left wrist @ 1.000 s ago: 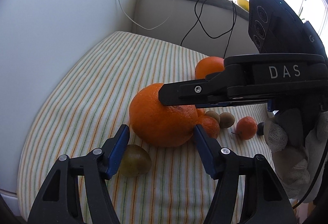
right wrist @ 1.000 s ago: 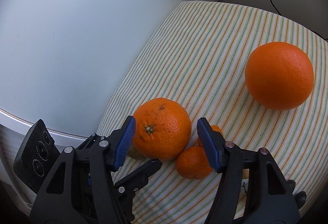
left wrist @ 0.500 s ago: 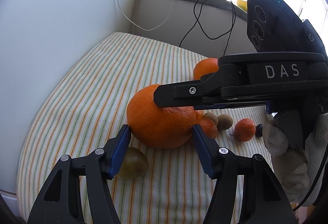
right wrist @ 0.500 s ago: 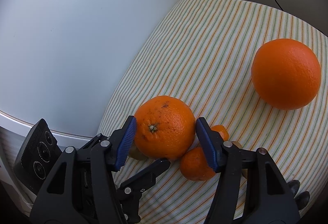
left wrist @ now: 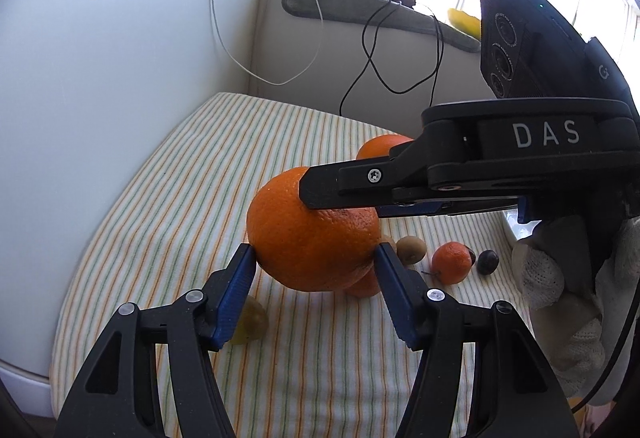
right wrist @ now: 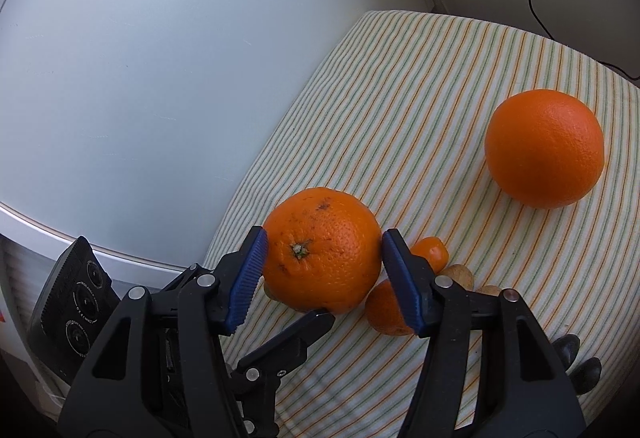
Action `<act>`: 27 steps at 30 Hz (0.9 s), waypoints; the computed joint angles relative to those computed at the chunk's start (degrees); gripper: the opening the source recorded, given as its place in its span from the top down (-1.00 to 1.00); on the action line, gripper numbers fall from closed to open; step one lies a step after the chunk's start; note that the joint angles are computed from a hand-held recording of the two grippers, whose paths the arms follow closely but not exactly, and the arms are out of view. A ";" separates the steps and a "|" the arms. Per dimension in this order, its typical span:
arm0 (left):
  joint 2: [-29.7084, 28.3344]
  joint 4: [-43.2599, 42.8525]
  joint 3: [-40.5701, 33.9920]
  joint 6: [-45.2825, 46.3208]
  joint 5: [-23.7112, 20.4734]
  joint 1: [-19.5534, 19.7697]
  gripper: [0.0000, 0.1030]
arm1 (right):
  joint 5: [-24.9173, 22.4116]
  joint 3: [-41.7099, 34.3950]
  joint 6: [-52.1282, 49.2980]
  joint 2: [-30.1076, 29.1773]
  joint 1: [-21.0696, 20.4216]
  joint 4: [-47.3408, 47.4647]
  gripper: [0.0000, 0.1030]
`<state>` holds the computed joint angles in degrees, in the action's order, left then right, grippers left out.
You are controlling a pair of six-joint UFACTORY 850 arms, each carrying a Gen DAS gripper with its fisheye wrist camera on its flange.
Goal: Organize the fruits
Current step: 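Lift the large orange with the right tool and carry it over the plate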
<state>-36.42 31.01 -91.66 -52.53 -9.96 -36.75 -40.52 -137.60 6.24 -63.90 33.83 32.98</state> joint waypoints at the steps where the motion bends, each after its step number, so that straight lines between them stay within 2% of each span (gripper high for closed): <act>1: 0.13 1.00 -0.12 -0.83 -0.15 -0.23 -0.19 | 0.82 1.84 -0.76 1.22 -0.04 0.59 -0.21; 6: 0.51 3.76 -0.91 -2.83 -0.67 -1.47 -0.18 | 5.41 12.42 -4.31 8.36 -0.21 3.39 -0.21; 12: -0.54 2.48 -3.72 -0.58 -1.63 -3.36 -0.18 | 9.60 22.13 -6.91 15.25 -0.72 5.22 -0.21; 20: -3.62 -5.05 -9.18 8.13 -2.96 -6.03 -0.19 | 15.47 37.34 -11.94 25.79 -2.18 10.56 -0.21; 27: -8.66 -14.71 -17.34 19.05 -5.59 -8.32 -0.19 | 18.43 47.47 -14.13 33.33 -4.43 13.36 -0.21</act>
